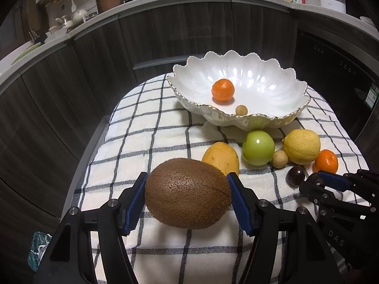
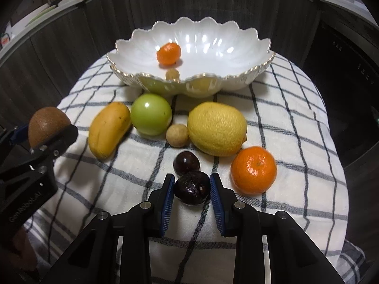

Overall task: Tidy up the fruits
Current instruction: 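Carry the kiwi and plum over the bowl and open both tools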

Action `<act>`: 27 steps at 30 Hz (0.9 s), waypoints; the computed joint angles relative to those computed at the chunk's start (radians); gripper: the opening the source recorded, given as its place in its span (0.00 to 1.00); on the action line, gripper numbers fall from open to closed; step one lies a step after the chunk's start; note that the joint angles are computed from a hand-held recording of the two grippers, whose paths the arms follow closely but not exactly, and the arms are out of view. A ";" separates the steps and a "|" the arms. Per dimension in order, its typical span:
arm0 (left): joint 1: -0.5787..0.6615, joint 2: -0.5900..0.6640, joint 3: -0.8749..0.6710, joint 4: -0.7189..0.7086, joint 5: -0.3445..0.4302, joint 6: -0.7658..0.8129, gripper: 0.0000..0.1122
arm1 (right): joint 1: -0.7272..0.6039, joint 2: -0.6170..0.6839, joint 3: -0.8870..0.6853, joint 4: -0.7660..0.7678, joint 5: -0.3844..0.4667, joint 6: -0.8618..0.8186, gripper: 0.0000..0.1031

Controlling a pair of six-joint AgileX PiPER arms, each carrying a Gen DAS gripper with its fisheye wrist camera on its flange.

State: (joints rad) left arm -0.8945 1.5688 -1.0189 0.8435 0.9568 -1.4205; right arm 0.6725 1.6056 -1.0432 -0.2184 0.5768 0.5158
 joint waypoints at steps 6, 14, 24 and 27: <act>-0.010 -0.005 -0.043 0.012 0.020 0.020 0.58 | -0.014 -0.039 -0.041 0.000 0.021 -0.022 0.31; 0.034 0.004 -0.129 0.034 0.006 0.081 0.58 | -0.055 -0.024 -0.154 -0.005 0.034 -0.067 0.31; 0.138 0.085 -0.258 0.040 -0.071 0.195 0.58 | -0.109 0.071 -0.303 0.032 0.020 -0.134 0.31; 0.171 0.111 -0.287 0.036 -0.106 0.230 0.58 | -0.122 0.116 -0.362 0.051 0.025 -0.166 0.31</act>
